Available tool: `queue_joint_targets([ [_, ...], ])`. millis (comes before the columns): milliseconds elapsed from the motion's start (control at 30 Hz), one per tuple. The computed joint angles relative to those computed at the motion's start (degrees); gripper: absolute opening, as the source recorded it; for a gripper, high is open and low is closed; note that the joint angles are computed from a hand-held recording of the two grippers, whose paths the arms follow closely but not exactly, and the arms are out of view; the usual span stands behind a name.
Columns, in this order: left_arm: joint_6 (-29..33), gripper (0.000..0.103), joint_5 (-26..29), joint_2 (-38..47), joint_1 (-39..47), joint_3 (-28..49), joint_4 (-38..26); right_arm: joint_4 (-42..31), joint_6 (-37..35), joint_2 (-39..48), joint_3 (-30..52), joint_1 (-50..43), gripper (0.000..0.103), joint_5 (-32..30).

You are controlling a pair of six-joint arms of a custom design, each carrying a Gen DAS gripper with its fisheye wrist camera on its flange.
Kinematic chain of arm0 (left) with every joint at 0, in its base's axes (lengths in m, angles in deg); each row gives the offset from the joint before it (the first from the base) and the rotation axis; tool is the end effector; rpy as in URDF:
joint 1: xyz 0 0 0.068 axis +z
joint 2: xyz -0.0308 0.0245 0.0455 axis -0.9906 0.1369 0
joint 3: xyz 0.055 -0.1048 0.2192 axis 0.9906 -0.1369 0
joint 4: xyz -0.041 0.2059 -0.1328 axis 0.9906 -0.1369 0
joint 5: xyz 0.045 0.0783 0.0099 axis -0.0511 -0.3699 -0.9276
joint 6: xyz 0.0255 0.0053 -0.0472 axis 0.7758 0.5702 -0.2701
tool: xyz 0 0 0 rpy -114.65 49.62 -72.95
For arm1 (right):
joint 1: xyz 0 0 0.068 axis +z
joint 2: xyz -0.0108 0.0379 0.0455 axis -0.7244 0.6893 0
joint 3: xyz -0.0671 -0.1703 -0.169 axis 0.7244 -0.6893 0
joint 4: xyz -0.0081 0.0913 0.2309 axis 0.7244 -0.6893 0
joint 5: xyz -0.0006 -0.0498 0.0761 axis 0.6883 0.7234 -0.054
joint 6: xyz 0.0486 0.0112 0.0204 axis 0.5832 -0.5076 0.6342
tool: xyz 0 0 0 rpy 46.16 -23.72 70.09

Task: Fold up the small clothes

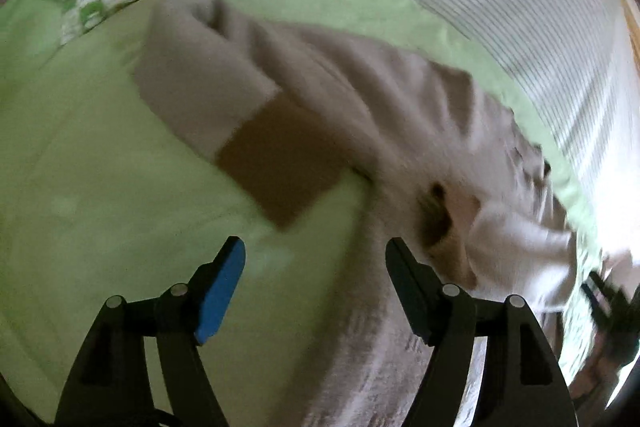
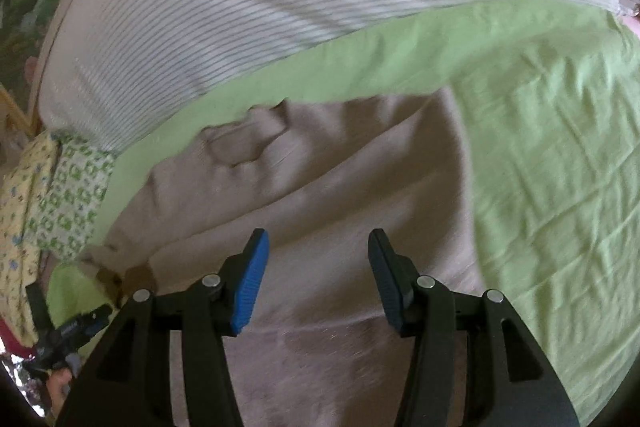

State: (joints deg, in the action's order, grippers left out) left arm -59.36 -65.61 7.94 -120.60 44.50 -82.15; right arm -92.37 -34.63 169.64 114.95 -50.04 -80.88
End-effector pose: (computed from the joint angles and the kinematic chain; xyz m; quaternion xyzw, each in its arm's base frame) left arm 0.1916 -0.1353 0.2565 -0.3879 0.8821 -0.0724 0.2573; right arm 0.4324 -0.0093 0.3035 -0.0319 0.9346 0.2462 0.2549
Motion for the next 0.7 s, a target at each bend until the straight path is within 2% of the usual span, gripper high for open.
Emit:
queue_joint_targets([
  [100,0.01,0.074,0.96,-3.19,2.87,-1.14,-0.56,0.55,0.65,-2.66,-4.38,1.47,0.053,-2.07],
  [200,2.32,0.081,3.16,-2.73,6.95,-0.19,-1.21,0.47,-0.27,-5.07,-7.81,3.86,0.053,-3.73],
  [267,3.39,0.081,4.99,-2.16,10.36,0.15,-2.13,1.41,0.07,-6.44,-9.78,5.90,0.053,-3.68],
  [400,4.86,0.081,12.93,-0.97,21.00,-1.92,2.33,3.27,1.53,-8.67,-13.81,8.11,0.053,-4.14],
  [500,6.16,0.078,14.80,1.39,25.09,-1.67,3.69,2.58,0.78,-9.07,-14.81,9.07,0.053,-3.63],
  [600,8.81,0.014,13.64,2.31,25.63,-1.14,4.28,1.30,0.15,-8.80,-14.58,8.72,0.053,-2.86],
  [700,7.51,0.012,9.15,1.82,20.91,1.50,3.12,0.80,0.67,-8.18,-13.63,7.61,0.053,-2.33],
])
